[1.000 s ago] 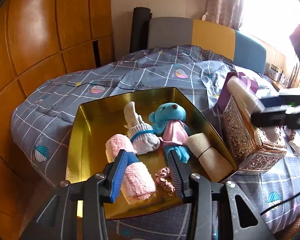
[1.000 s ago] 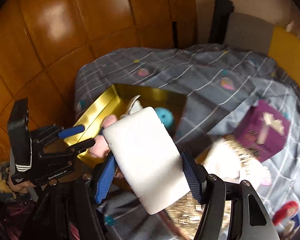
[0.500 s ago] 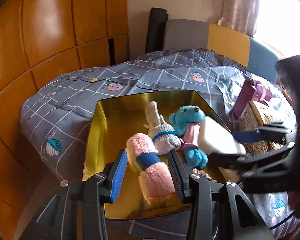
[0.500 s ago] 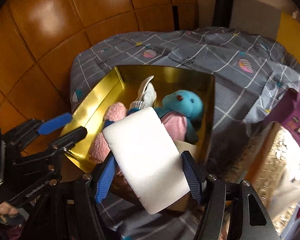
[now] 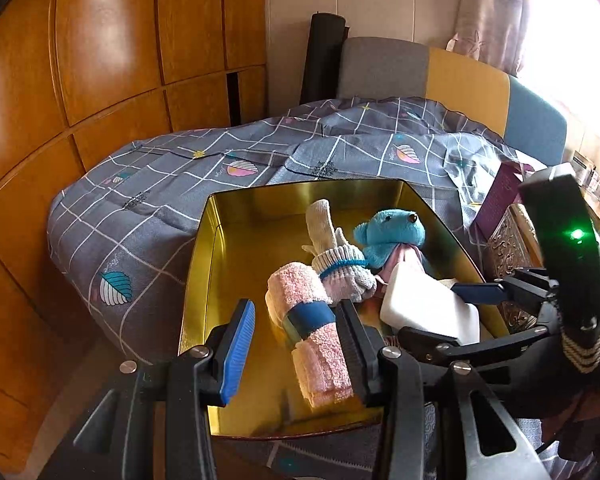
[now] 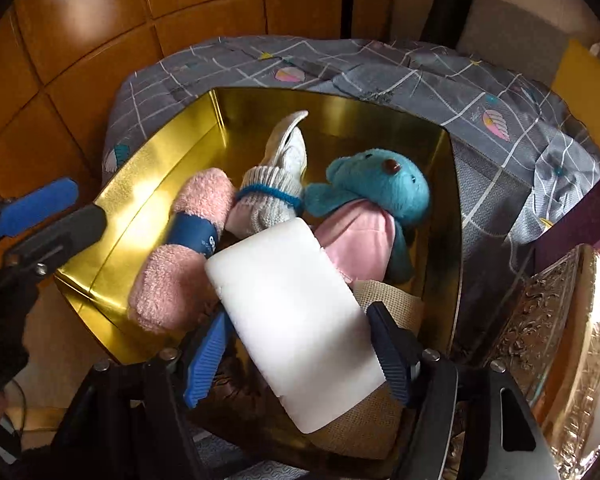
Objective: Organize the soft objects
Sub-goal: 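Carry the white sponge block into the tray and open the right tool, then move both tools back from the tray toward the pile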
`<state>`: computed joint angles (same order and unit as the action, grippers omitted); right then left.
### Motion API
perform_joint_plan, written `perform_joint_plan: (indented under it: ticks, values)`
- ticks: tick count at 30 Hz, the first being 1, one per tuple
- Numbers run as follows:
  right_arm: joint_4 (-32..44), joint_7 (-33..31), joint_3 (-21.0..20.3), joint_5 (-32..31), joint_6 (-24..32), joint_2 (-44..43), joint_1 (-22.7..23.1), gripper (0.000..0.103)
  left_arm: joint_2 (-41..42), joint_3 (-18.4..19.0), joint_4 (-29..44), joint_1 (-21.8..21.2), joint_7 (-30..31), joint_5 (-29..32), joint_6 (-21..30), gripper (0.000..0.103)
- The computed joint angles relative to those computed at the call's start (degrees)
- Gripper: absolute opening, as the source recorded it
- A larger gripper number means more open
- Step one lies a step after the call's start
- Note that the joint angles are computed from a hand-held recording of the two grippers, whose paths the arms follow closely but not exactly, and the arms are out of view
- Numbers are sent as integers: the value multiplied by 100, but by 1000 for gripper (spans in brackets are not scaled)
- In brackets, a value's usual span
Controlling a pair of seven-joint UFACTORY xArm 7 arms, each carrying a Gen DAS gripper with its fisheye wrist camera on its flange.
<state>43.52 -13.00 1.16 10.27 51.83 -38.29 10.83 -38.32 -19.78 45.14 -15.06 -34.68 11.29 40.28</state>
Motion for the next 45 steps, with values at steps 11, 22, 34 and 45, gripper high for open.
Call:
perform_joint_plan:
  ticks: [11,22,34,45]
  values:
    - [-98,127,-26,66,-130,-326,-2,83,-28,-1,-8,-7,-11,2,-28,42]
    - [-371,256,-30,-215,-481,-1148,-201,84,-70,-43,21,0,-23,32,-11,42]
    - [-445,139,-531,-607,-529,-2051,-780,84,49,-165,158,-78,43,114,17,42]
    - [-339,78,-1192,-916,-461,-2284,-1821,88,167,-245,289,-210,135,154,32,42]
